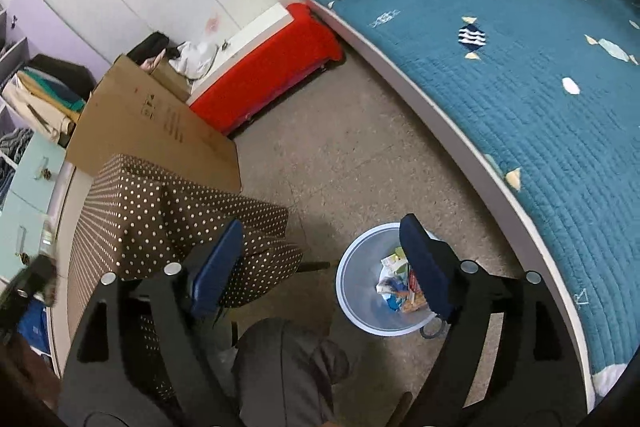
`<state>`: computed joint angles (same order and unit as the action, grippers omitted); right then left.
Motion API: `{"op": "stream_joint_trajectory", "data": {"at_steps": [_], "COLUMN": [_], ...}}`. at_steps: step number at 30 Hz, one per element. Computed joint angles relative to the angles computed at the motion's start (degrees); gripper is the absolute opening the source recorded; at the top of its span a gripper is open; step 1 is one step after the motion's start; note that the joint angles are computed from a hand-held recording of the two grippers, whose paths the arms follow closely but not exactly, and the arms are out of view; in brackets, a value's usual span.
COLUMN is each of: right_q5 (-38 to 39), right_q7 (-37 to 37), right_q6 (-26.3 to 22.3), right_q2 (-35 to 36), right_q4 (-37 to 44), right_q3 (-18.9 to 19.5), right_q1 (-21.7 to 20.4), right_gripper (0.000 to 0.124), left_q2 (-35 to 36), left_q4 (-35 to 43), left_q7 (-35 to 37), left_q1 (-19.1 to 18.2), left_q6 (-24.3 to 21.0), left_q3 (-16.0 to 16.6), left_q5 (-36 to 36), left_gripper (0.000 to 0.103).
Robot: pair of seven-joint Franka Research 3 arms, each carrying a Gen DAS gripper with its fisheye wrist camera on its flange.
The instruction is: Collect trash
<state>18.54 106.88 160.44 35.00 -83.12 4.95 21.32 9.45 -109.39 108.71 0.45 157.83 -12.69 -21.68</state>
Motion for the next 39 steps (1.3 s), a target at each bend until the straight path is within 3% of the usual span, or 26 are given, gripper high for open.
{"op": "stream_joint_trajectory", "data": {"at_steps": [10,13,15,16,17,21,25,27,33,35,37,39], "right_q5": [1.3,1.4,1.1,1.0,0.9,0.8,-0.5,-1.1,-8.5,-10.7,-12.2,-13.1], "right_q7": [-1.0,-0.9,-0.6,-0.6,-0.6,-0.7,0.4,0.8,7.7,9.0,9.8,9.9], "right_q6": [3.4,3.9,3.9,3.9,4.0,4.5,5.3,5.7,4.8,5.5,6.3,7.4], "right_q2": [-3.7,-4.2,-4.5,-4.6,-4.8,-5.8,-7.5,-8.2,-11.0,-12.3,-13.6,-14.8], "right_q4": [-4.9,-5.6,-5.8,-6.0,-6.2,-7.2,-8.8,-9.5,-11.6,-13.0,-14.3,-15.2], "right_q3": [0.1,0.0,-0.3,-0.3,-0.3,-0.1,-0.9,-1.2,-5.7,-5.9,-5.6,-4.9], "right_q1": [-1.3,-1.2,-0.9,-0.9,-0.8,-0.5,1.1,1.6,7.1,7.9,8.5,8.7], "right_gripper": [0.081,0.082,0.082,0.082,0.082,0.082,0.087,0.095,0.097,0.097,0.097,0.097], "left_q2": [10.4,13.2,14.9,15.7,15.9,16.2,12.5,10.2,0.0,-4.0,-8.0,-11.3], "left_q4": [10.8,14.0,16.1,17.0,17.2,18.0,13.3,10.7,-2.0,-6.5,-10.0,-12.5], "left_q7": [-4.8,-7.0,-7.5,-7.9,-8.5,-12.1,-11.9,-12.2,-20.3,-27.8,-41.9,-53.9], "left_q1": [-1.9,-2.2,-2.0,-1.9,-1.9,-2.7,-1.2,-0.9,-2.9,-4.3,-5.4,-3.6], "left_q6": [-8.7,-10.7,-12.1,-12.1,-11.5,-11.4,-7.1,-4.9,7.0,10.4,11.6,12.4], "left_q3": [-1.0,-1.0,-1.4,-1.5,-1.4,-0.4,-1.2,-1.2,2.5,5.2,8.1,8.0], "left_q5": [8.0,10.1,10.9,11.2,11.6,15.4,14.5,14.4,21.0,28.5,42.7,54.7], "left_gripper": [0.012,0.017,0.039,0.069,0.089,0.092,0.092,0.092,0.094,0.096,0.096,0.097]}}
